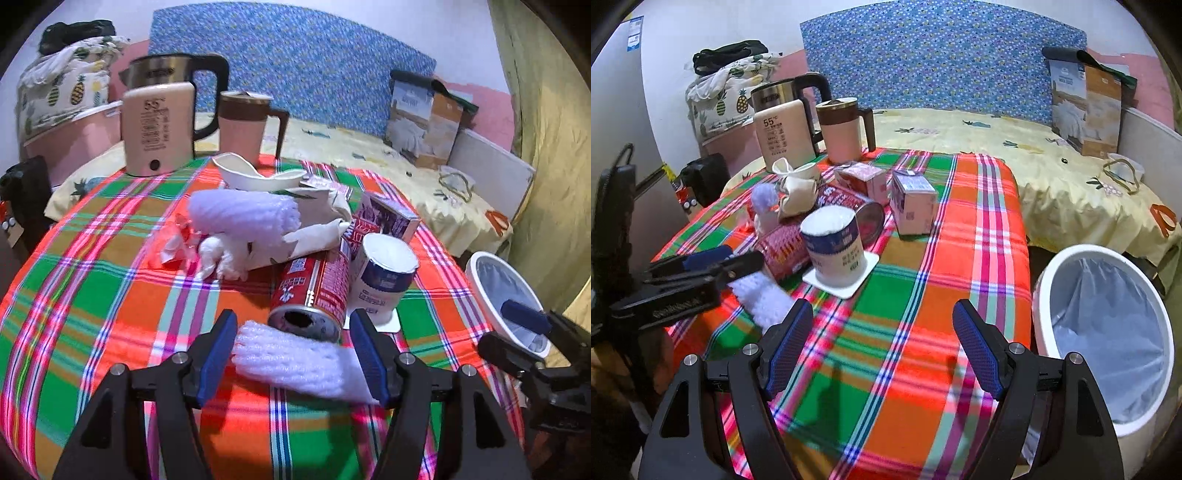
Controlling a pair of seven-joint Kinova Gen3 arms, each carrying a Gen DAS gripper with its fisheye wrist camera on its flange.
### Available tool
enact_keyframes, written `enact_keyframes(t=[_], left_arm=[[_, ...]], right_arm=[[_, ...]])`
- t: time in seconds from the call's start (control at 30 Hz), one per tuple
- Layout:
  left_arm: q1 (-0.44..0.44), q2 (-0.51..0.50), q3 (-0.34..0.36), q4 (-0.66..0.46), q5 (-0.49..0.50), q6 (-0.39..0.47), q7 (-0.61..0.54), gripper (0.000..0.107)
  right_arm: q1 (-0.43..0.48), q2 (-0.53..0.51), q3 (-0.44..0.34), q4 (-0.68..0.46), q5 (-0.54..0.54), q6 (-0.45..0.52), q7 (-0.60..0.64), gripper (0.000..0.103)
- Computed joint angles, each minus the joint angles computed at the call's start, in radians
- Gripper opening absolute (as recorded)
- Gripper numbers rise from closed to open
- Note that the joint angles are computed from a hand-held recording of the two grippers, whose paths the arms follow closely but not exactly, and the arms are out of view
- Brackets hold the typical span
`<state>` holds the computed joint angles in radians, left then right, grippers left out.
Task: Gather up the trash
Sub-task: 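Grasp the white yogurt cup with the right tool while the left tool grasps the red can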
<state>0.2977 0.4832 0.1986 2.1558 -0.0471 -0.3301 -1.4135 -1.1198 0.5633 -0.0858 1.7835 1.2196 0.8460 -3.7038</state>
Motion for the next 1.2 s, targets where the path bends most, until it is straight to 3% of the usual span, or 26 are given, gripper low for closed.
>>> enact_keyframes(t=[0.17, 0.3, 0.33, 0.37, 0.6, 0.8, 1.1, 1.2], left_arm=[[-0.053, 0.034, 0.061, -0.06, -0.057, 0.073, 0.014, 0.065], [-0.049, 0.047, 0.062, -0.079, -0.064, 0.078, 0.005, 0.065], [-0.047, 0.049, 0.06, -0.084, -0.064, 0.082, 0.003, 0.061], [-0.063, 0.054, 0.077, -0.089, -0.073, 0.089, 0.005, 0.056], [-0.235, 0.069, 0.221, -0.045, -0.196, 0.05, 0.058, 0.056], [-0.302, 0.059, 0.24, 0.008, -0.278, -0.006, 0.12, 0.056], [-0.291, 0.071, 0.222, -0.02, -0.326, 0.015, 0.167, 0.056], [-0.309, 0.086, 0.246, -0.041, -0.345, 0.039, 0.18, 0.056]], right_arm=[[0.007, 0.004, 0.0, -0.003, -0.016, 0.003, 0.007, 0.079], [0.015, 0.01, 0.004, -0.015, -0.027, -0.006, 0.027, 0.079], [0.016, 0.012, 0.007, -0.019, -0.029, -0.007, 0.035, 0.079], [0.018, 0.013, 0.009, -0.022, -0.029, -0.011, 0.04, 0.079], [0.028, 0.024, 0.028, -0.041, -0.016, -0.049, 0.06, 0.079], [0.048, 0.048, 0.047, -0.072, 0.011, -0.116, 0.078, 0.079], [0.074, 0.092, 0.096, -0.131, -0.038, -0.208, 0.151, 0.079], [0.071, 0.084, 0.125, -0.113, -0.033, -0.262, 0.123, 0.067]])
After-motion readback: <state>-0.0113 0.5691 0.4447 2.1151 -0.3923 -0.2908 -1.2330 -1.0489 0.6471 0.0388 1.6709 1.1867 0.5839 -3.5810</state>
